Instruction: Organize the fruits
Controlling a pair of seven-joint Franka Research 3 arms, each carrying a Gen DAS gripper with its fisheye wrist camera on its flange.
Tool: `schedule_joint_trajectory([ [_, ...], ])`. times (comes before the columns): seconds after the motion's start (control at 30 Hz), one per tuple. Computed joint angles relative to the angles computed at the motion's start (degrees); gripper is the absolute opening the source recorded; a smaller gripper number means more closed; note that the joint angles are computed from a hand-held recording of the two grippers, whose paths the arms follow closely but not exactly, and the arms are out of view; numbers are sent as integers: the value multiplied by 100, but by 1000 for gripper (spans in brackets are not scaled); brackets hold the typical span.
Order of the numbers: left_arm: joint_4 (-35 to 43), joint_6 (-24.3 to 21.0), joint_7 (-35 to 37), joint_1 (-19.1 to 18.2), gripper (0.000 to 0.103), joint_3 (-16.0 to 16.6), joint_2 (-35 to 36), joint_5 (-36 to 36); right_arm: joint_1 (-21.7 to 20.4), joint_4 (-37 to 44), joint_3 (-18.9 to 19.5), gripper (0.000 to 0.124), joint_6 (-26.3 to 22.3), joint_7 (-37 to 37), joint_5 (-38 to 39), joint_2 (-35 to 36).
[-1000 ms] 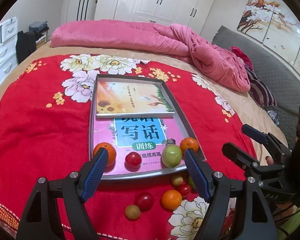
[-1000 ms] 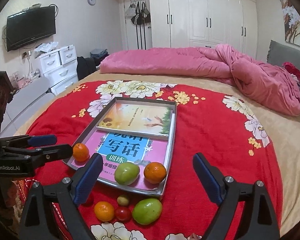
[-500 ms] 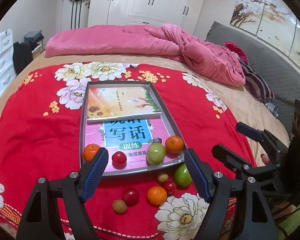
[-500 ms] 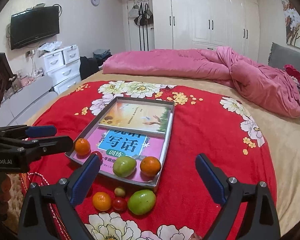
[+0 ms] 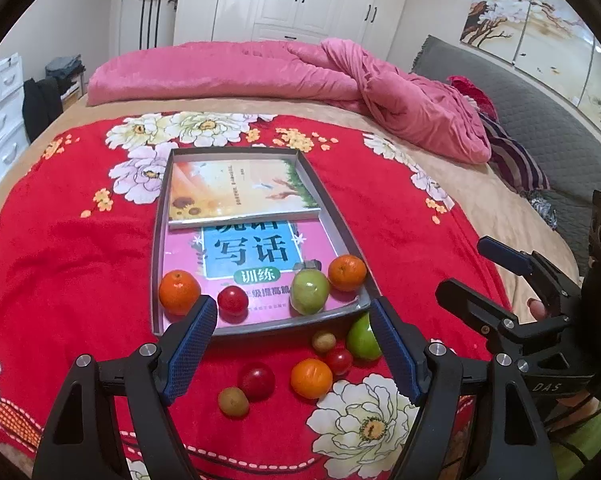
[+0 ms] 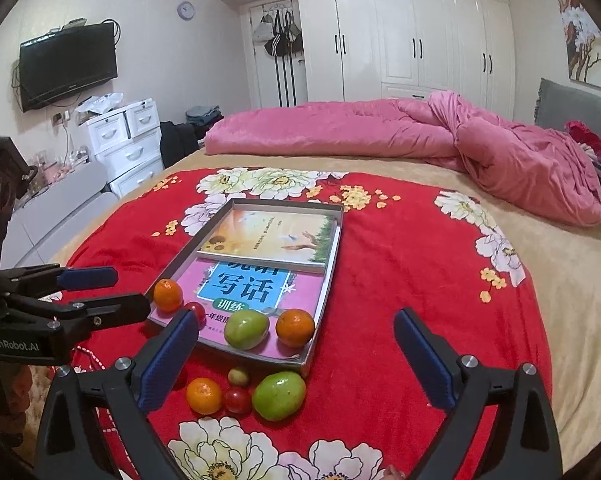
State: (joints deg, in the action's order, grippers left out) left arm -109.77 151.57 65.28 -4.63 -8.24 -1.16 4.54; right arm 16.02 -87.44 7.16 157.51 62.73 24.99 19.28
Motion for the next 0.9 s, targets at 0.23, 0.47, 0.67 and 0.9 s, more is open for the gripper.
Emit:
schedule_joint_trajectory([
  [0.23,-37,-7,24,-8,80,-6,13,-43,4,-23,22,99,-64,-79,-6,58],
  [0.47,-86,21,44,-4,80,1,-6,-127,-2,-1,21,99,-124,-104,22,117],
  [0.67,-90,12,45,-3,80,-1,-8,-86,-10,-13,46,99,-83,-210,41,119],
  [0.9,-106,-12,59,-9,80,-7,7,-92,-49,-7,79,99,-148,-367,162,109],
])
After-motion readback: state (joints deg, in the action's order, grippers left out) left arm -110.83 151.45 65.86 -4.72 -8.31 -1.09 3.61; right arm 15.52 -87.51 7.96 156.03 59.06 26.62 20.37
